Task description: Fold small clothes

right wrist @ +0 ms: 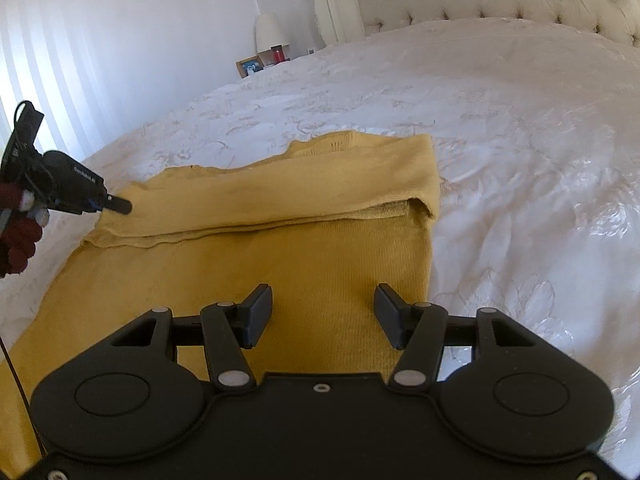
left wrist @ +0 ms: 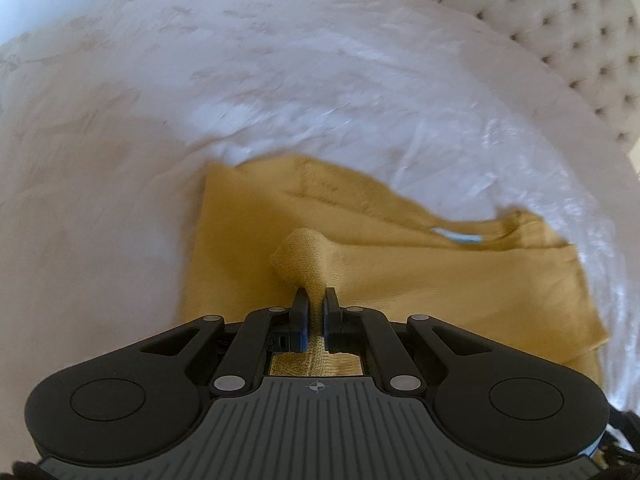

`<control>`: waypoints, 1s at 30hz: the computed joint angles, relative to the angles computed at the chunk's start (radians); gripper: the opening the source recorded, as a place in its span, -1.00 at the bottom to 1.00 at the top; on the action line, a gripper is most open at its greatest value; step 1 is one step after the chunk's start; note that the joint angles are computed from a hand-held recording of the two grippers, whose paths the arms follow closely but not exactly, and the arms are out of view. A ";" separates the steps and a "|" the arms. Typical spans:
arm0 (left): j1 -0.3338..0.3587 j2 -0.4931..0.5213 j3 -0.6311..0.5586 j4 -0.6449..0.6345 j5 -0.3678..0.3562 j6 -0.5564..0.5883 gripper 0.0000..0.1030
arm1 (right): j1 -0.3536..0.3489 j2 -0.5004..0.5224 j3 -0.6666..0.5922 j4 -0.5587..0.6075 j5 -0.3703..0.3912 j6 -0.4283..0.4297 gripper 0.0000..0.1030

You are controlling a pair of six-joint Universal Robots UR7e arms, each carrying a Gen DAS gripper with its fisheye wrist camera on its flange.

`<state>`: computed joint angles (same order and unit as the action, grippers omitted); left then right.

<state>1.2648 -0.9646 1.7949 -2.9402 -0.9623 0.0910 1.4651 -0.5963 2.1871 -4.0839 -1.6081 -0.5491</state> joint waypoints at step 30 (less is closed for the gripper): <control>-0.032 0.031 0.083 -0.251 -0.012 0.264 -0.69 | 0.073 -0.016 -0.014 0.023 -0.077 -0.010 0.22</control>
<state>1.2323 -0.9340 1.8779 -3.1908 -0.9741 0.3551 1.5384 -0.6126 2.1732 -4.0612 -1.6851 -0.5587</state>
